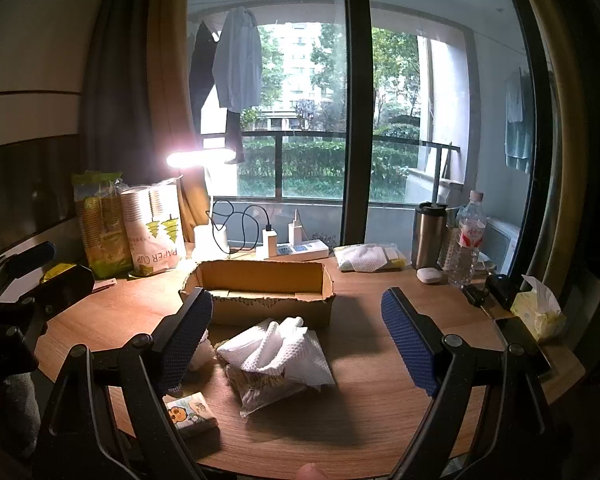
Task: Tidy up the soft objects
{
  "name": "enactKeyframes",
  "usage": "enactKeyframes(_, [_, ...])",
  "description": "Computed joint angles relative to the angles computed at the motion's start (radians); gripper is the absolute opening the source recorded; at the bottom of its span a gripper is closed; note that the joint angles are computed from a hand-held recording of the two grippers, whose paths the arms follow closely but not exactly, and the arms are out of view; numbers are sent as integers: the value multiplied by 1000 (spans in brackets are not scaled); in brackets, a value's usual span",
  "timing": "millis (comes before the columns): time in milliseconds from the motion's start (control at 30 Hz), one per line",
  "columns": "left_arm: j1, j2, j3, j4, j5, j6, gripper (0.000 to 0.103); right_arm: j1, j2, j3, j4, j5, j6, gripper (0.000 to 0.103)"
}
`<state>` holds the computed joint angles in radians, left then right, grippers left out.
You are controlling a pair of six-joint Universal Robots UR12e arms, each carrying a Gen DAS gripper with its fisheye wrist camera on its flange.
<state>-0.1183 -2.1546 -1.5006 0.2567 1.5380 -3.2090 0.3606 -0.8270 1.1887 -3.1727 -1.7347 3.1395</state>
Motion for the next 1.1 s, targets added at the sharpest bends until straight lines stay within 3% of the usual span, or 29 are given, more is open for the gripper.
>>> enactKeyframes(1100, [1, 2, -3, -5, -6, -4, 103, -1, -3, 10, -2, 2, 3, 89])
